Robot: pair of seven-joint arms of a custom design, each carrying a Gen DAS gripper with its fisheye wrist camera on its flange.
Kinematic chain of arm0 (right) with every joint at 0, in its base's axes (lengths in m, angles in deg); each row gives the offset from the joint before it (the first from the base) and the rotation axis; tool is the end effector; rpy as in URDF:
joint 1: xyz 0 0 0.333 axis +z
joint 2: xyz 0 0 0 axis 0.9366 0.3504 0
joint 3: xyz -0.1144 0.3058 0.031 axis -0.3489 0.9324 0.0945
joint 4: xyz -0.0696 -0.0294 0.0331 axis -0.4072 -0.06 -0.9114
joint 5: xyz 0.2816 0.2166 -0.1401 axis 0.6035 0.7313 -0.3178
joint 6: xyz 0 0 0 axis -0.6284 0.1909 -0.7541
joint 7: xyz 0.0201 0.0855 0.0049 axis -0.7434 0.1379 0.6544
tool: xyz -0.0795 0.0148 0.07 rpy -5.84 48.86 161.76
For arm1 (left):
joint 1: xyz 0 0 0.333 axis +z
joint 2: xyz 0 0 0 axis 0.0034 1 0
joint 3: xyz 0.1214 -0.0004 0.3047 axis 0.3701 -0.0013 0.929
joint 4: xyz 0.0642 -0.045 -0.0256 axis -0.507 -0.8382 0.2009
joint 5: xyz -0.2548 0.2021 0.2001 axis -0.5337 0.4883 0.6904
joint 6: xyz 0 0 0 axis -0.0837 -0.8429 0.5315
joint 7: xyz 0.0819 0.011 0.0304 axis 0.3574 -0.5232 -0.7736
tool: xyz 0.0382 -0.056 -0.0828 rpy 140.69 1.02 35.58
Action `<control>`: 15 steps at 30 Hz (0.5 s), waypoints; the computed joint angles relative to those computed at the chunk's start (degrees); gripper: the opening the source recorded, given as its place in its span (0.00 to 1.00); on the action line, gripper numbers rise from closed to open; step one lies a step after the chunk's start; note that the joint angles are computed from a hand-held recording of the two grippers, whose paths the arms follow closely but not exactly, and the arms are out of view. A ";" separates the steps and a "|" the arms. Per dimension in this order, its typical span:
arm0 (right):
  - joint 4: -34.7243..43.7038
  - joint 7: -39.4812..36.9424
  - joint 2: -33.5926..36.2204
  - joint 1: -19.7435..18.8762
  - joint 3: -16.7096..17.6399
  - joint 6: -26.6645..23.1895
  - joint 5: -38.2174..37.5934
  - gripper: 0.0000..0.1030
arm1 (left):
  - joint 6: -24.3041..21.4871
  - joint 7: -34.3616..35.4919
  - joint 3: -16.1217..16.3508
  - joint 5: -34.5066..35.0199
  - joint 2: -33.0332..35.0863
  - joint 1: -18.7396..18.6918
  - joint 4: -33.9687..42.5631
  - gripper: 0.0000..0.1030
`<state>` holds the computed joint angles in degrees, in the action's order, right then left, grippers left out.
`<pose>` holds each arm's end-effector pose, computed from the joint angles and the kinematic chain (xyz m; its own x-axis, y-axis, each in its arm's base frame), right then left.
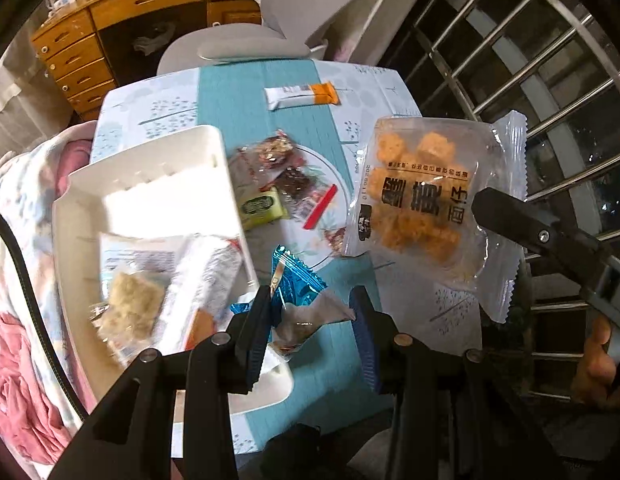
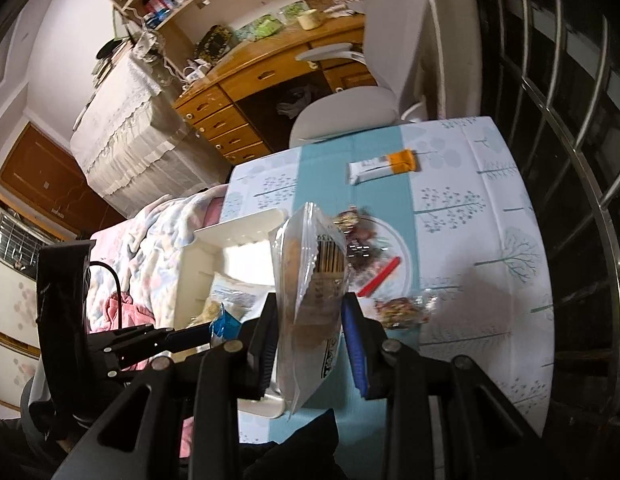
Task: Organize snacks
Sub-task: 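Carry the cheese-cube bag into the white tray with the right tool and open it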
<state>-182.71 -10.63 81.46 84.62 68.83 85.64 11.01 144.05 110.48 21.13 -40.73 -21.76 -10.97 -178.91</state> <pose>0.5359 0.1696 0.5193 0.2211 -0.8878 -0.4036 -0.9068 -0.0349 -0.4202 0.5248 -0.2251 0.5017 -0.0847 -0.9725 0.2170 -0.9687 0.0293 -0.2466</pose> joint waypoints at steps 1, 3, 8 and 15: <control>-0.50 0.90 -0.48 0.41 0.53 0.63 -0.53 0.30 | 0.28 0.66 0.28 -0.65 -1.10 0.27 -1.11 0.36; -1.28 2.89 -1.23 1.38 1.46 1.79 -1.61 0.30 | 0.98 2.29 1.07 -2.16 -3.31 0.98 -3.55 0.36; -2.89 7.94 -2.35 4.45 3.40 4.74 -3.69 0.30 | 3.89 6.88 3.20 -5.21 -8.97 2.49 -9.44 0.36; -4.97 15.55 -2.69 8.41 5.52 10.26 -7.63 0.30 | 6.53 15.00 6.20 -8.98 -14.99 3.81 -15.93 0.37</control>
